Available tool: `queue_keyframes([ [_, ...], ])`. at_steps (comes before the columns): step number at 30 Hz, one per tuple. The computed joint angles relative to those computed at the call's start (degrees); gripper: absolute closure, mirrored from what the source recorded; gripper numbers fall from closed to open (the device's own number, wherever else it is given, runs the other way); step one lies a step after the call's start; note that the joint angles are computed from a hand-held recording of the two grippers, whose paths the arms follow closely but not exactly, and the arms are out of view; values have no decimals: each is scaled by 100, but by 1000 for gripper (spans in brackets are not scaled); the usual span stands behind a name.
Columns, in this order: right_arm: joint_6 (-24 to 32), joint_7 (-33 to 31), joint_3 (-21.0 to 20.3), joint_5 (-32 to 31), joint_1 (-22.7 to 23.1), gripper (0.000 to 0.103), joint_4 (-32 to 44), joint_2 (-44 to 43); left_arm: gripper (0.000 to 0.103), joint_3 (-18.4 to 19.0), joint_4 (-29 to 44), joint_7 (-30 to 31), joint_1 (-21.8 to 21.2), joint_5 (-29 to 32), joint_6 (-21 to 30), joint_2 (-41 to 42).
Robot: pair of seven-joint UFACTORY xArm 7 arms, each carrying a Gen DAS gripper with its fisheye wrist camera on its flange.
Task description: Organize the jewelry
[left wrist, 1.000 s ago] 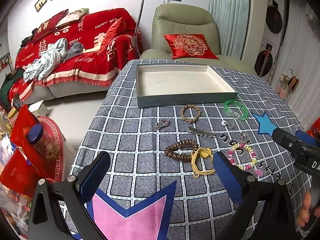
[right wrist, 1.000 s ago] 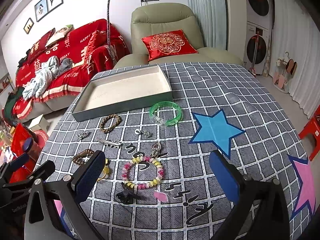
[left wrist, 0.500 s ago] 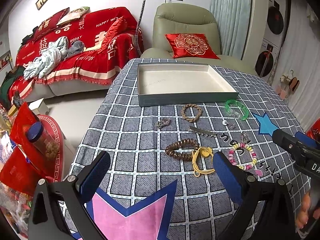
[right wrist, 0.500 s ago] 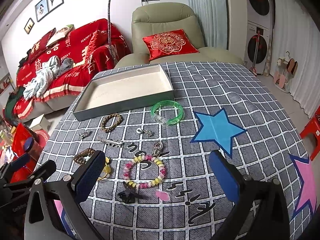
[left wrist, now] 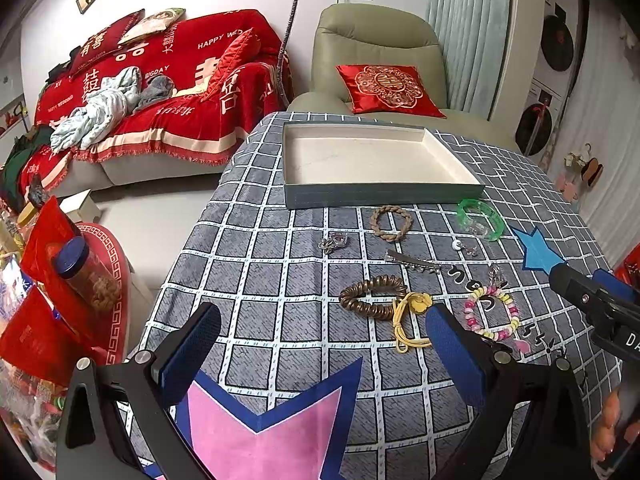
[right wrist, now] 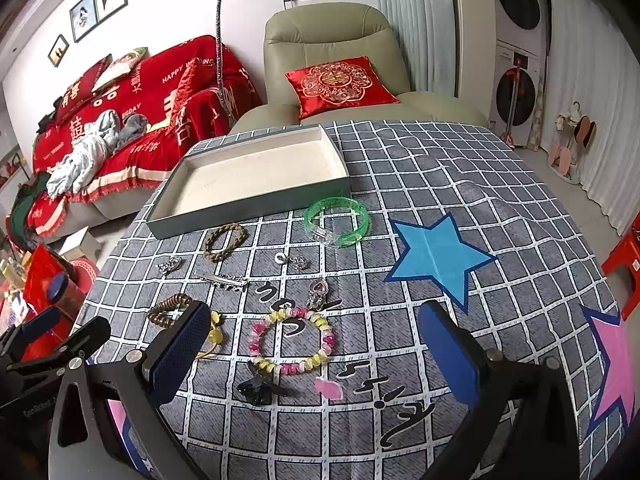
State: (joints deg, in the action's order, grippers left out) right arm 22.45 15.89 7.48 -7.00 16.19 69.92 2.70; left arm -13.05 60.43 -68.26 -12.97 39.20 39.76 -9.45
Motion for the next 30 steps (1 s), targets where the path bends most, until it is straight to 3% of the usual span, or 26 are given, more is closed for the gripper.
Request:
queue_keyframes([
  [30,14,-40,8,82,8,0,-2,-10,0,-27,36,21,-7,58,89,-5],
])
